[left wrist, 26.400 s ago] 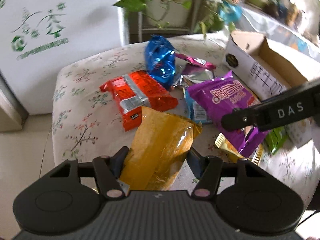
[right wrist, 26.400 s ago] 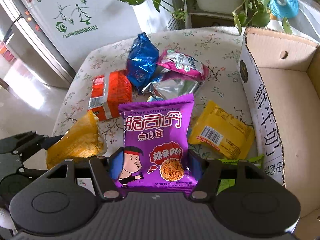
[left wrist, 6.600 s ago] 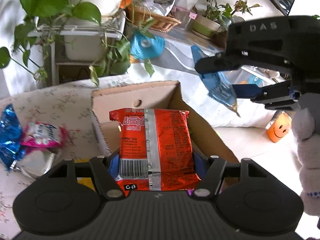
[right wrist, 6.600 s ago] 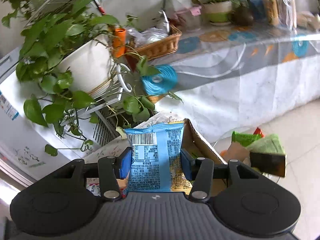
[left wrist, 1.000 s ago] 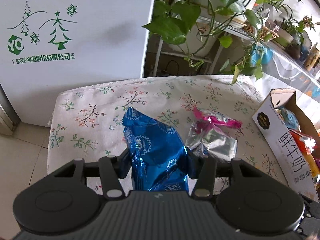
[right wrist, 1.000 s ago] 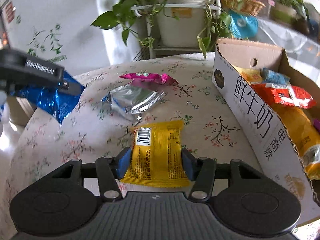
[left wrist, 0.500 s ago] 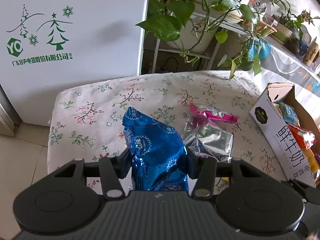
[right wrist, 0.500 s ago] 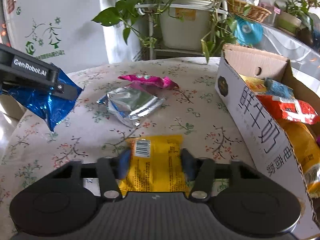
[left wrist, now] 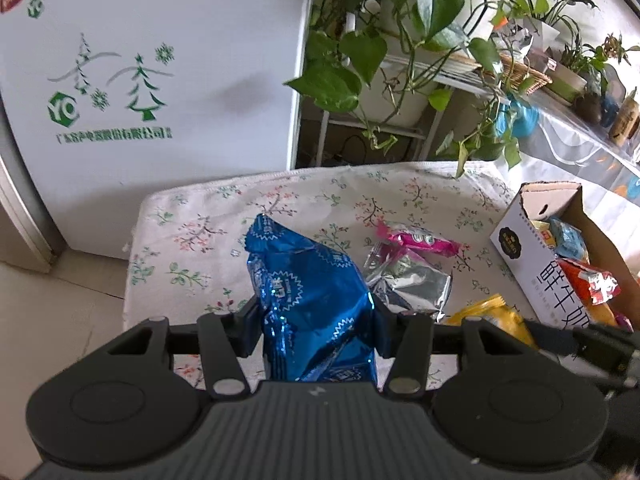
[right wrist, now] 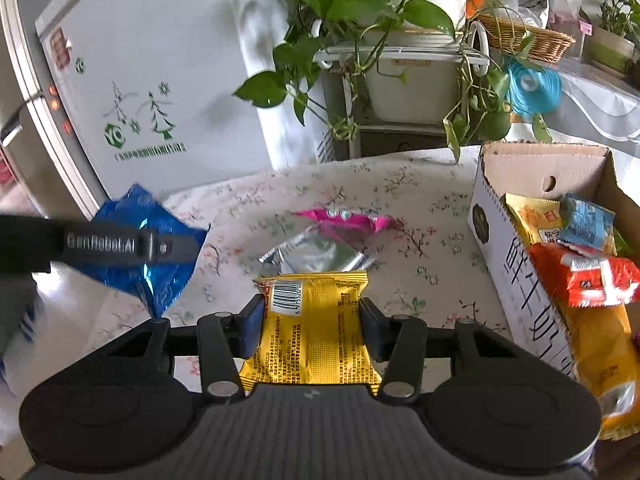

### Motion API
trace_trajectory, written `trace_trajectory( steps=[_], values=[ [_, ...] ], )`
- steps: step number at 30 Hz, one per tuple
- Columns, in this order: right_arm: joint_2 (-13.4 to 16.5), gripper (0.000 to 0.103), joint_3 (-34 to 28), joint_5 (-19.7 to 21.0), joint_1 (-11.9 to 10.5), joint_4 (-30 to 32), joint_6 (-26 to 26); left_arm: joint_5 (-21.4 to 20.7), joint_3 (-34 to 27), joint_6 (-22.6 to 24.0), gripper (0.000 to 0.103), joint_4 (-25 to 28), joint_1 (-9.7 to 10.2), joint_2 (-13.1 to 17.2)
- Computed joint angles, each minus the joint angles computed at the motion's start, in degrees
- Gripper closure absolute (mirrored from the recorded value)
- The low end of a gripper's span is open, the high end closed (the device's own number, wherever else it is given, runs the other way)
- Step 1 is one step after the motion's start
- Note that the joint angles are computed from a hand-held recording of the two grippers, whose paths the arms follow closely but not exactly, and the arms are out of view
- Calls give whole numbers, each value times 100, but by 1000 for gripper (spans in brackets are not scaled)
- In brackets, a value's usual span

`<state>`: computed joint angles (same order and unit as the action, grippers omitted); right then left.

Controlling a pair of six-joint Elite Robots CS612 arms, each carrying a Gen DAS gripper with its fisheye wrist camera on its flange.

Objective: Organize snacks
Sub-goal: 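Grasp the blue foil bag with the left tool while the right grasps the yellow packet, then carry the blue foil bag into the box with the left tool while the right carries the yellow packet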

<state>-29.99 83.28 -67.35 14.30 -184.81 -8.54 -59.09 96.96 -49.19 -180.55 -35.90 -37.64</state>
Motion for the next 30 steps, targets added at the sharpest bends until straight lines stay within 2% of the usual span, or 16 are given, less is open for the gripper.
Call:
trace_trajectory(
  steps=[7, 17, 21, 30],
  values=[
    [-135, 47, 46, 266, -85, 148, -98, 230, 150, -443, 52, 111, -128, -119],
    [-358, 47, 281, 632, -228, 268, -388, 475, 248, -881, 51, -20, -327, -136],
    [-362, 47, 277, 625, -247, 174, -490, 487, 202, -895, 51, 21, -394, -95],
    [-344, 47, 215, 776, -380, -127, -74, 493, -46, -821, 51, 17, -515, 0]
  ],
)
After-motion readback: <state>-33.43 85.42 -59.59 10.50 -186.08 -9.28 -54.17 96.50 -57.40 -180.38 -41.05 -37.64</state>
